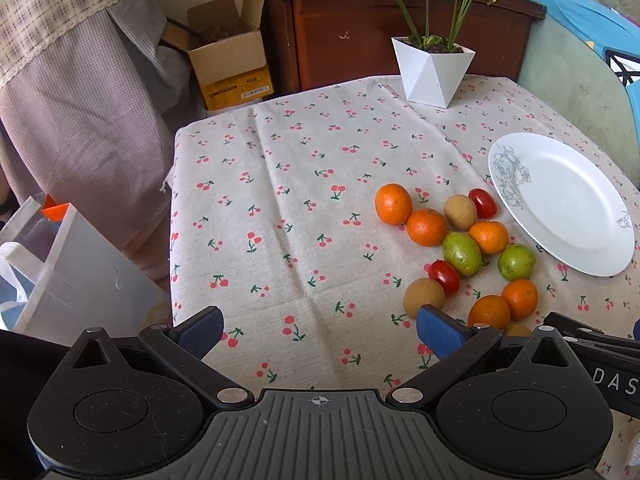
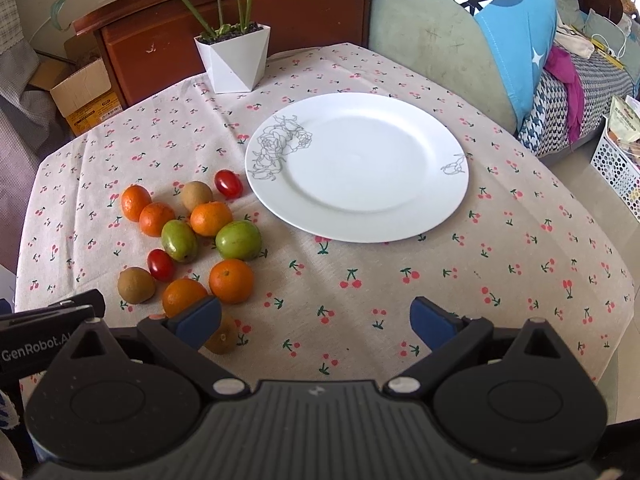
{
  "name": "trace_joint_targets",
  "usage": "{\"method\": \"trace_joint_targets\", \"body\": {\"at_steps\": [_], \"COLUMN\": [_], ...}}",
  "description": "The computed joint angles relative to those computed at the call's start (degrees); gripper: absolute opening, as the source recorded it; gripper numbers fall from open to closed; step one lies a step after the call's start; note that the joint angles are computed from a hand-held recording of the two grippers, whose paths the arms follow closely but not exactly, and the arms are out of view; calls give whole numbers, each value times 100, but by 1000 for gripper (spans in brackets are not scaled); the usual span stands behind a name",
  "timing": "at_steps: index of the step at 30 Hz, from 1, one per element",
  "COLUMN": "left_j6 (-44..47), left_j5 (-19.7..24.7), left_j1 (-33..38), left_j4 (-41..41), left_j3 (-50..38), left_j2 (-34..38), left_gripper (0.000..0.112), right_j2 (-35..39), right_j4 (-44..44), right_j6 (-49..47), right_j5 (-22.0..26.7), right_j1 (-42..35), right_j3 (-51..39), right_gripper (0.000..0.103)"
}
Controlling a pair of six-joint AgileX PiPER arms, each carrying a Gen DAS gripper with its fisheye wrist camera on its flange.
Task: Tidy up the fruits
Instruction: 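Move both open grippers toward the fruit pile beside the white plate, then grasp a brown kiwi with the left gripper while the right gripper grasps another kiwi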
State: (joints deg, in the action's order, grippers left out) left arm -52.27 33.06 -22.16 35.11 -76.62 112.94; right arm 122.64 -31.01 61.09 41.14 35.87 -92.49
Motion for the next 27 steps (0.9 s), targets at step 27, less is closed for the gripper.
{"method": "trace_joint_targets", "body": {"at_steps": [27], "left_j6": [-29], "left_j5": [-318], "left_j1": [265], "left_j4": [-95], "left_j3": [220], "left_j2": [-98], "left_gripper": [101], "right_j2": [-762], "right_j4": [715], "right_j6": [-470], "right_j5": [-1698], "right_j1": [-548], "right_j3": [1464], "right_gripper": [81]}}
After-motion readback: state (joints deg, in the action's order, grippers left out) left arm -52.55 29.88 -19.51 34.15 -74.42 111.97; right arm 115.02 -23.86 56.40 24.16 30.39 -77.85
